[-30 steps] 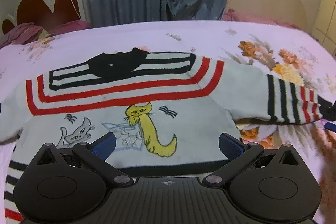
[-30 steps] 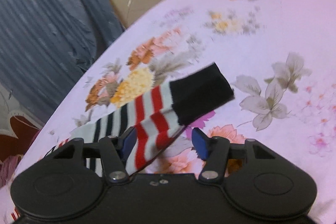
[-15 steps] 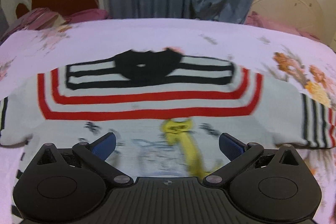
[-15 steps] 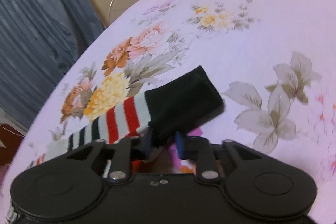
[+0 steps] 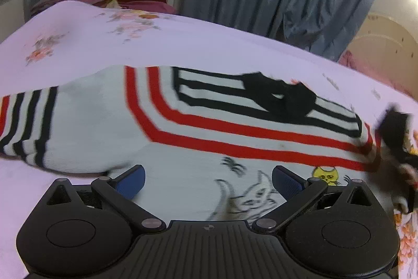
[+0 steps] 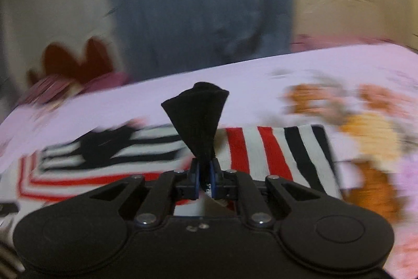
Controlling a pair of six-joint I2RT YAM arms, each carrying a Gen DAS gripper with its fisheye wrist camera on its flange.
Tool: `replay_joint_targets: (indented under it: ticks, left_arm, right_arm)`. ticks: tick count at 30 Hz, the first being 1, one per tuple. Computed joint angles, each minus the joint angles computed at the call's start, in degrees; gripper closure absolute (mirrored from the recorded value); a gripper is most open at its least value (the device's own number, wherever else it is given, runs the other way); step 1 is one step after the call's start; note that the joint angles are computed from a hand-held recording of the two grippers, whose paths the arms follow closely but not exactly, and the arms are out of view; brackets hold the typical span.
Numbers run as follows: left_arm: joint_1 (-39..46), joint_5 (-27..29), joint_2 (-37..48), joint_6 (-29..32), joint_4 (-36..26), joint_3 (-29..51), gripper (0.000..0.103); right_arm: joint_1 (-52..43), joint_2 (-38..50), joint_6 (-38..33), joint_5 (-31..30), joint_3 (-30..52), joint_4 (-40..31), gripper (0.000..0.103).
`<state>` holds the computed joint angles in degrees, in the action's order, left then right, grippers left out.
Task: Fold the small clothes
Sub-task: 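Lift the sleeve and fold it across the sweater body with the right gripper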
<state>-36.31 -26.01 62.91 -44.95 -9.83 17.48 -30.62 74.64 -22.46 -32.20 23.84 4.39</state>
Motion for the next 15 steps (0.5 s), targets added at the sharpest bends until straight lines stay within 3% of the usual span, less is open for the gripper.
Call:
replay_joint_targets:
  ticks: [4,8,9,10,12,15]
  left_arm:
    - [6.1,4.0,-6.8,4.3,0.2,-4.7,0.0]
    - [11.1,9.1,-10.6,8.3,1.8,-7.6,0.0]
    - [11.8,10.5,-11.3,9.0,2.1,-8.0,0.0]
    - [12.0,11.2,-10.7,9.4,3.4,-8.1,0.0]
    - [11.8,13.0,-7.8,10.1,8.0,-8.1,0.0]
    - [11.0,17.5,-0.4,10.7,17.7,-7.5,0.001]
  right_arm:
    - [18.6,-2.6,5.8,8.9,-4.7,2.0,0.095]
    - [31.7,5.3,9.3,18.0,-6.7,7.6,0.094]
    - [32.8,5.5,9.4,18.9,-7.7,8.7,0.09]
    - [33.4,4.6,9.1,19.2,-8.8,9.8,0.088]
    - [31.8,1.1,8.7,16.8,-8.6,6.4,0.071]
    - [23.2,-8.1,7.4,9.9,-9.1,0.3,0.072]
